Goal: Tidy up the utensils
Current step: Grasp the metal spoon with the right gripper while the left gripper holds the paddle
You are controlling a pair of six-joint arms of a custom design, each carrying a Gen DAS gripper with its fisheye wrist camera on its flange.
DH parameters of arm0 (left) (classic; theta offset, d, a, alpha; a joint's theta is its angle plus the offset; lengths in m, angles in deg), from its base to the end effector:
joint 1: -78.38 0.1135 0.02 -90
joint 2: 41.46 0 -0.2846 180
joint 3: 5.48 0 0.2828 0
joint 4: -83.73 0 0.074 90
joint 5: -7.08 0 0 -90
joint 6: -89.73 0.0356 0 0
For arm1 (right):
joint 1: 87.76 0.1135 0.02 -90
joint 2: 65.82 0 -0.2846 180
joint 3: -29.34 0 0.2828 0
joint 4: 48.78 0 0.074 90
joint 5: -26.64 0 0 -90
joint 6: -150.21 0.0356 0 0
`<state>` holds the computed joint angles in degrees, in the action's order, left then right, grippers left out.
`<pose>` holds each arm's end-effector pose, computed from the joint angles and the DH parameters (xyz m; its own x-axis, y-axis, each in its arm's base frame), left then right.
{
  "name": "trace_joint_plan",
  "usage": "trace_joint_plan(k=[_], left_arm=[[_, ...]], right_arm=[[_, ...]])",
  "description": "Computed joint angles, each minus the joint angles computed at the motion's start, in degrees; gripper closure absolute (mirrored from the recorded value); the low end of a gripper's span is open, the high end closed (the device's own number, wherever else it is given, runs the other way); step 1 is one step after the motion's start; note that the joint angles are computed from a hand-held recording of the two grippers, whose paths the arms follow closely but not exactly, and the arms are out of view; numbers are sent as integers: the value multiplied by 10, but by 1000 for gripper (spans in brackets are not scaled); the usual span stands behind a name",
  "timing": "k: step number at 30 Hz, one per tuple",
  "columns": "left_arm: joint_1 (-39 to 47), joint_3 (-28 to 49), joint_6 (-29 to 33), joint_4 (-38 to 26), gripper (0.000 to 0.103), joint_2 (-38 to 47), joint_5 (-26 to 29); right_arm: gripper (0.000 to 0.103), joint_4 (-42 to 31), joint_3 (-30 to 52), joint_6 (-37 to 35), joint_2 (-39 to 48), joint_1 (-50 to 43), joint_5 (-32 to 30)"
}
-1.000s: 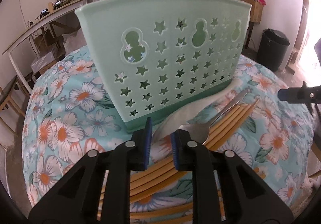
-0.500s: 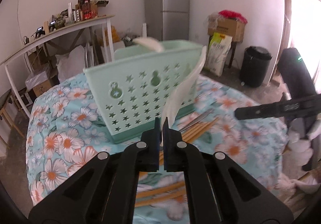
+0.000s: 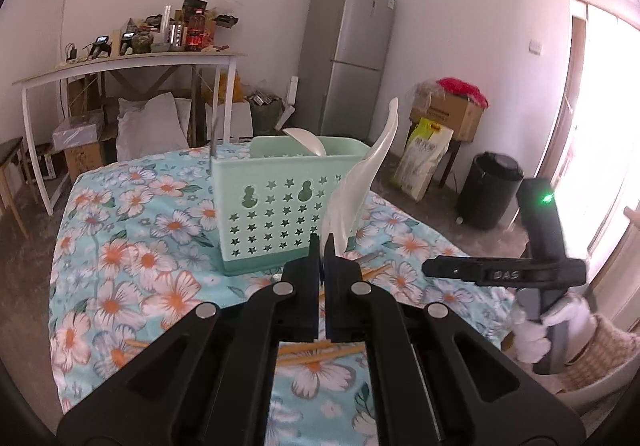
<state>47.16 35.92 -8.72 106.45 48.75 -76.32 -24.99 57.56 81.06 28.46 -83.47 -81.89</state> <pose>0.2591 -0.1618 0.1372 -0.4606 0.1085 -0.8809 0.5414 0.8209 -0.1820 0.2342 0.0289 0.0664 -0.7355 0.2832 -0.6154 -0.0467 0.8851 0.4631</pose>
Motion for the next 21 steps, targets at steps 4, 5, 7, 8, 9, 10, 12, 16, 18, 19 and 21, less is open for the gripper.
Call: trace_joint_plan(k=[4,5,7,8,9,10,12,16,18,19,21], left_arm=[[17,-42,-19,2,102,-42,21],[21,-48,-22,2,102,-48,25],[31,-71,-30,6,102,-66,36],[33,-80,-34,6,102,-75,39],[36,-93,-40,5,102,-87,42],[39,-101,-43,5,102,-95,45],[45,-122,-55,4,102,-115,50],[59,-149,-71,-2,102,-139,55],[68,-160,-75,-6,102,-148,57],[72,-163,-78,-8,102,-152,58],[83,-172,-81,-4,102,-159,64]], right_arm=[[52,1,-7,-10,-16,37,50],[52,2,-8,-12,-20,45,61],[52,6,-13,-23,-30,69,96],[52,8,-14,-29,-33,81,111],[52,12,-16,-40,-36,97,132],[52,14,-17,-53,-37,113,153],[52,25,-16,-79,-33,142,185],[52,47,1,-139,-3,204,241],[52,57,15,-170,16,231,260],[52,60,23,-184,24,242,268],[53,56,45,-214,43,266,292]])
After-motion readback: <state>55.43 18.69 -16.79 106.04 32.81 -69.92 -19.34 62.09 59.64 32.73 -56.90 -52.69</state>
